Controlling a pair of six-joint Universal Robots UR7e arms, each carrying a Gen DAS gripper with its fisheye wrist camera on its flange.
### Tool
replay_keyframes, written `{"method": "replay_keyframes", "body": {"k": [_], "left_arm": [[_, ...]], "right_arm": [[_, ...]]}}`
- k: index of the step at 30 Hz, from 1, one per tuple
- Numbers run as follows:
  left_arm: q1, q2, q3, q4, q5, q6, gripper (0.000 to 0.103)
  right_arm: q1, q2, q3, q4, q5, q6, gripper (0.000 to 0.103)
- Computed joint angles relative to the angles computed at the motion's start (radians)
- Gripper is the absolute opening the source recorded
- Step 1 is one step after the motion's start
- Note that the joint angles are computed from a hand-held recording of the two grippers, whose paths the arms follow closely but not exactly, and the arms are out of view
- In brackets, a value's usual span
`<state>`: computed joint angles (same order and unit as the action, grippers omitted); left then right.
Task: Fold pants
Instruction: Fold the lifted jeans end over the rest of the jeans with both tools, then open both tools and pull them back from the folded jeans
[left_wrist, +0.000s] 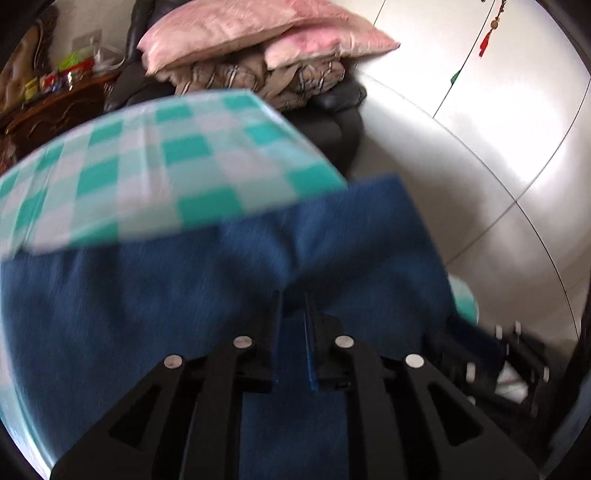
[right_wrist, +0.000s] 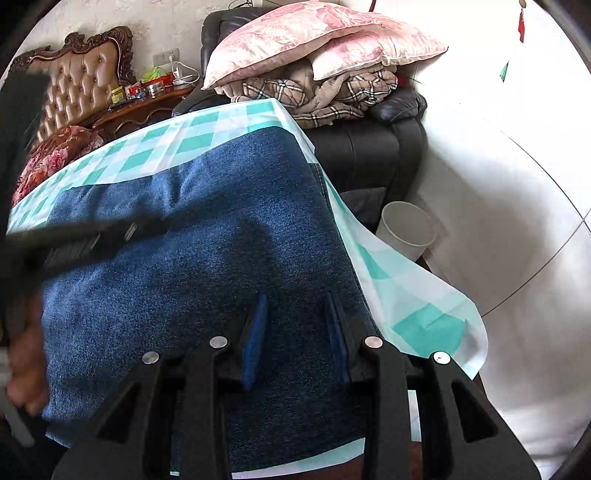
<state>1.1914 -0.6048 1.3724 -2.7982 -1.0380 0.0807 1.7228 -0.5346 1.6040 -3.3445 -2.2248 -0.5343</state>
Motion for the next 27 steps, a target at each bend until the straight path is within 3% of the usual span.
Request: {"method": "replay_keyframes", "body": {"k": [3,7,13,20,23,24,26,27], "left_arm": [[-0.016,-0.065,0.139,-0.058,0.028,0.004,0.019],[-0.043,-0.144,0.310,-0.138,0.052,0.005,0.036],[-0.094,-0.237,0.505,-0.210,0.117,-0.011,0.049],[-0.127,-0.327,0.625,-0.229,0.133,-0.060,0.065],[-0.141,-0.340,0.649,-0.268,0.179,-0.064,0.075],[-0.147,-0.344,0.655,-0.277,0.204,-0.070,0.084],[-0.164,-0.347,0.662,-0.294,0.259,-0.081,0.095],[-0.172,-0.347,0.668,-0.311,0.286,-0.081,0.099]], "right_arm": [[0.003,0.001,0.004,-0.007,-0.007,-0.002,0.032],[0.006,0.004,0.002,-0.008,-0.014,0.003,0.032],[0.012,0.008,0.005,-0.021,-0.031,0.005,0.032],[0.026,-0.036,0.066,-0.008,-0.059,0.028,0.039],[0.039,-0.059,0.111,-0.038,-0.088,0.027,0.039],[0.042,-0.064,0.119,-0.047,-0.095,0.027,0.040],[0.062,-0.057,0.128,-0.116,-0.175,0.015,0.069],[0.068,-0.053,0.132,-0.164,-0.200,-0.004,0.078]]}}
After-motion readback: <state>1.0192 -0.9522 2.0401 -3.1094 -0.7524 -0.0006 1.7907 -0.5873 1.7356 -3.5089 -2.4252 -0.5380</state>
